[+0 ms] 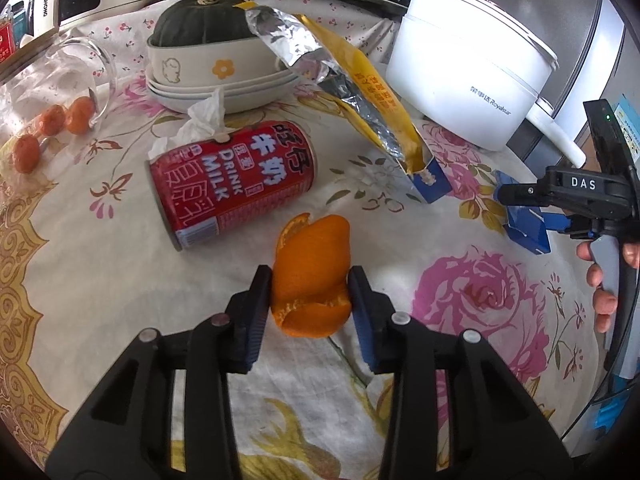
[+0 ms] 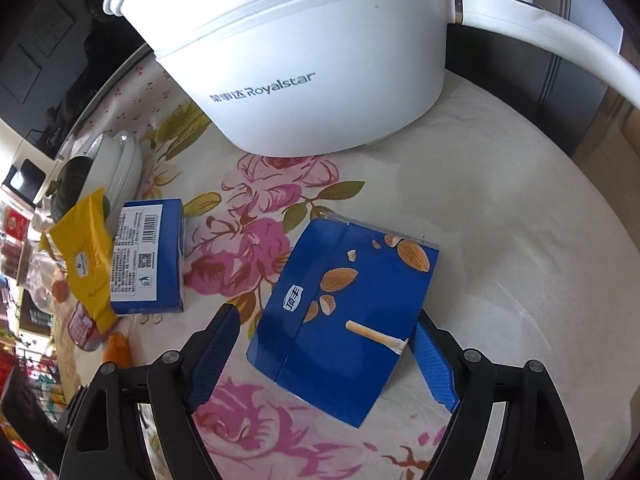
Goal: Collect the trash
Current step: 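Carry the orange peel and blue box toward the bin with both tools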
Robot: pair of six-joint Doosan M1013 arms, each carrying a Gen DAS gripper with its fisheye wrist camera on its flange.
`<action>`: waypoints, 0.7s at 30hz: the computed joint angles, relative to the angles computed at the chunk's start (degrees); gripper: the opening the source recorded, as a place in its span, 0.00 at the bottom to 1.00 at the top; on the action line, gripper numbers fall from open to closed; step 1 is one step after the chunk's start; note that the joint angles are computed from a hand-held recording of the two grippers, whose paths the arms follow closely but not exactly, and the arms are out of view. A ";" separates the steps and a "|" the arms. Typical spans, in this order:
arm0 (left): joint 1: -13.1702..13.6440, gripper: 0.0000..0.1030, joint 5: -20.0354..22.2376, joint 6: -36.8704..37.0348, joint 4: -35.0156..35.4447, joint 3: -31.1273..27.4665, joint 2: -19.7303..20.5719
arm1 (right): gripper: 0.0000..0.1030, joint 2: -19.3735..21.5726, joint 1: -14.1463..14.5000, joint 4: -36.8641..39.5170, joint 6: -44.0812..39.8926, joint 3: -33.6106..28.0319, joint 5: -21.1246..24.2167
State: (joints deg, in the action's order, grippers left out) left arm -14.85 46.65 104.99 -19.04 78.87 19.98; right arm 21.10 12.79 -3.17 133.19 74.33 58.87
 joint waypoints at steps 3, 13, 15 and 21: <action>-0.03 0.37 -0.12 -0.32 0.27 0.41 -0.36 | 0.85 1.72 1.55 -5.94 1.84 -2.34 4.45; -0.29 0.29 2.64 -2.26 0.73 1.39 -2.26 | 0.71 -1.20 1.89 -6.03 -0.70 0.83 4.72; -0.42 0.29 3.03 -2.55 0.51 1.81 -2.95 | 0.71 -2.48 2.02 -6.05 -1.30 1.81 4.72; -0.76 0.28 4.08 -3.45 0.11 3.96 -6.03 | 0.71 -6.62 2.61 -5.64 -2.54 4.95 4.47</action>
State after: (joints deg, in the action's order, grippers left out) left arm -15.61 50.73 101.54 -18.94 82.83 13.94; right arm 14.48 15.40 -8.81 130.65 79.29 63.34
